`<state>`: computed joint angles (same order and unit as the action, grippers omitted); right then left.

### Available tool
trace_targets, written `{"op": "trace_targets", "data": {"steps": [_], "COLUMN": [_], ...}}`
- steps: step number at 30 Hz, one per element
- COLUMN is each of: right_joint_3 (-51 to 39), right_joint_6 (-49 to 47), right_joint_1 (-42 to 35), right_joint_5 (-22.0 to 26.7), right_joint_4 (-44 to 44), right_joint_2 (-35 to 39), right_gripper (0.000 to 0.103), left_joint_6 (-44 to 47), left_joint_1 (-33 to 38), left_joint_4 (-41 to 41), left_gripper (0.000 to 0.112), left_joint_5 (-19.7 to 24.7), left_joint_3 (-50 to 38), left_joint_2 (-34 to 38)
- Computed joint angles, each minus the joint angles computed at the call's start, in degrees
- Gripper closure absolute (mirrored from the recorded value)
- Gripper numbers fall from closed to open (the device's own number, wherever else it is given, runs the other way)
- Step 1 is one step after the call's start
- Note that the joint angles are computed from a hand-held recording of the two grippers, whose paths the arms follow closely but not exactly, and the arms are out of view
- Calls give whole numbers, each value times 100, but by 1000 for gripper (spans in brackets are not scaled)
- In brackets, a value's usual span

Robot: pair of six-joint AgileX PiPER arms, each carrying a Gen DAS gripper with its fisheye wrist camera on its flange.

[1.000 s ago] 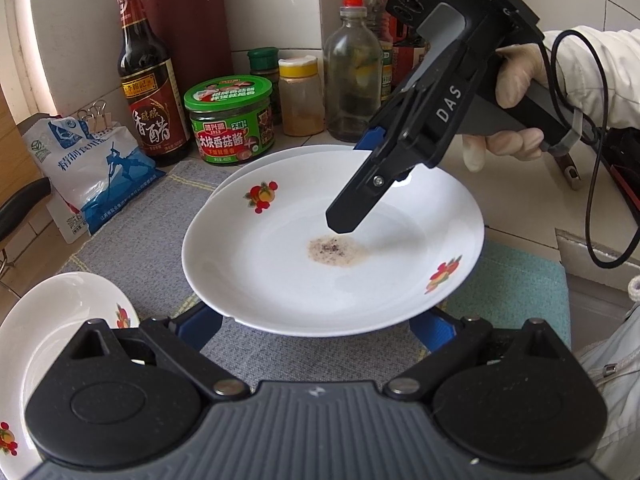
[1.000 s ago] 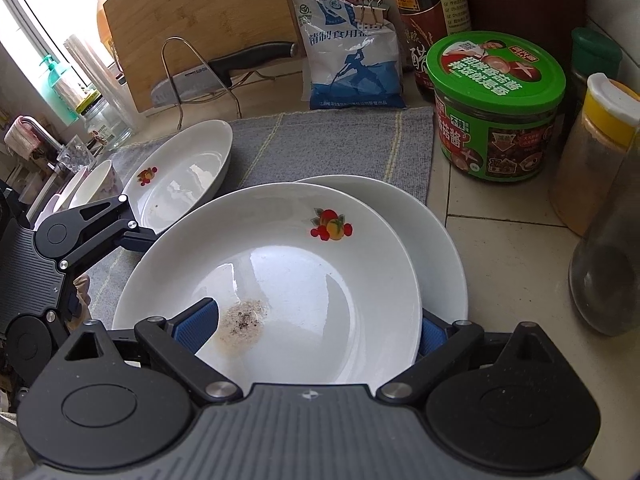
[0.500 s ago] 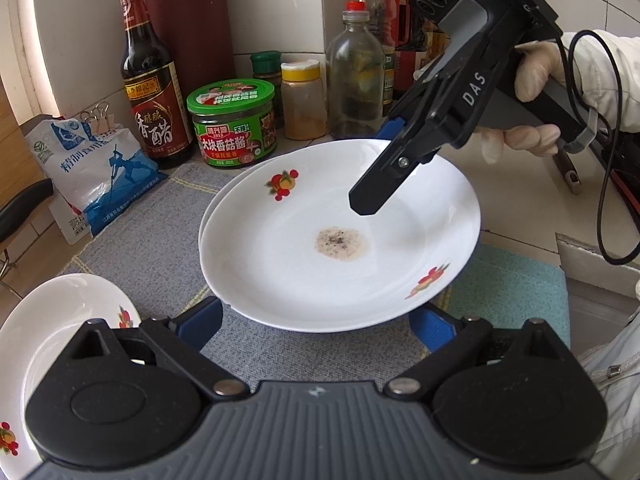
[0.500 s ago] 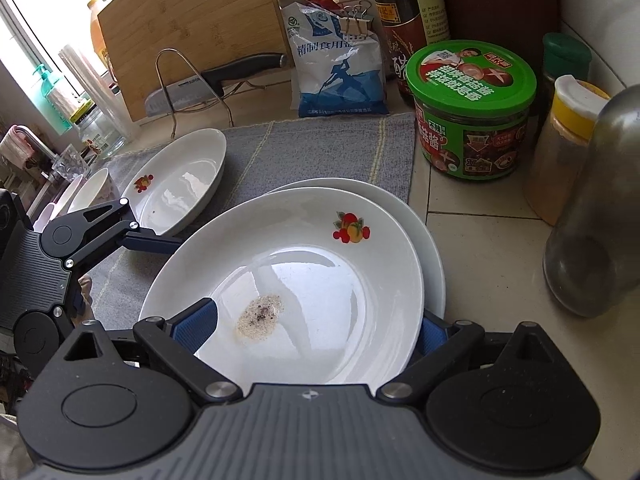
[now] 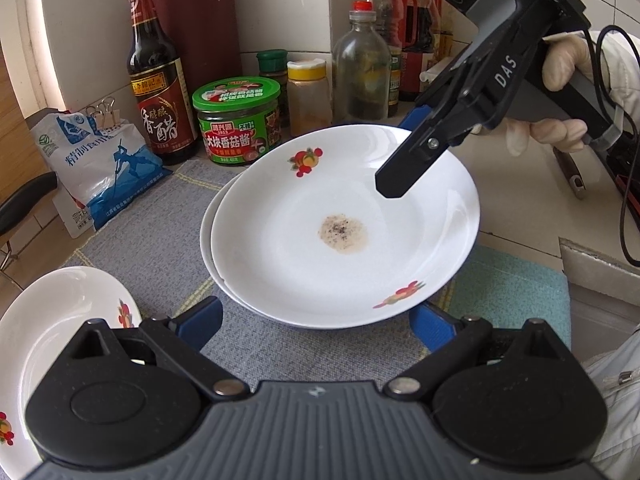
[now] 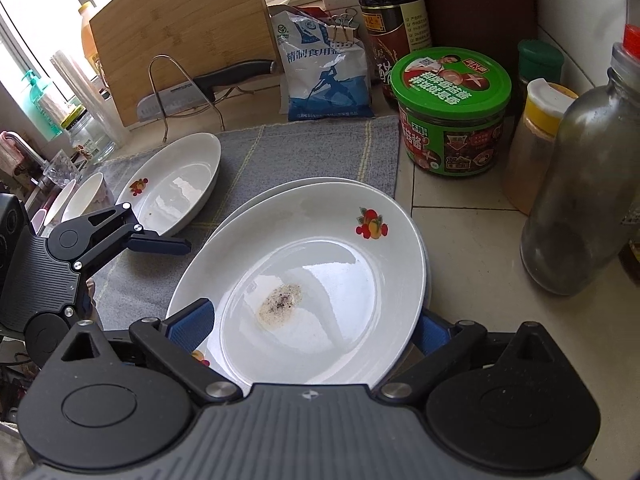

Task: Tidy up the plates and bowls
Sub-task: 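Lower the held plate onto the other plate and open the right tool, then withdraw the right tool from the stacked plates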

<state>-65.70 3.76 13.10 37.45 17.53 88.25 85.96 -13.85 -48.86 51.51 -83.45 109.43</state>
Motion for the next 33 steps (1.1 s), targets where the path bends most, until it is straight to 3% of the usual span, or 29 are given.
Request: {"op": "trace_targets", "data": {"steps": [12,18,24,31,33], "right_joint_3": [353,391,339,120,-14], "right_joint_6": [548,1656,2756,2466,2614], "right_joint_1": [173,707,1394,1618,1738], "right_joint_5": [-43,-290,-558,-1085,-1147], "right_joint_4": [-332,-1689,-3498,-3580,-3744], "right_joint_2": [-405,-596,-525,-205,-65], "right_gripper": [0,0,0,0,0], "left_joint_6": [-24,-344,-1354,-3281,-3687], "left_joint_1": [121,166,157,201,351], "left_joint_4": [-142,-234,91,1304,1607], "left_gripper": [14,13,13,12,12], "left_joint_5": [-46,-252,-818,-1639,-1686], "left_joint_3": [173,449,881,1496,1572], "left_joint_2": [-196,-523,-1046,-1714,-1770]}}
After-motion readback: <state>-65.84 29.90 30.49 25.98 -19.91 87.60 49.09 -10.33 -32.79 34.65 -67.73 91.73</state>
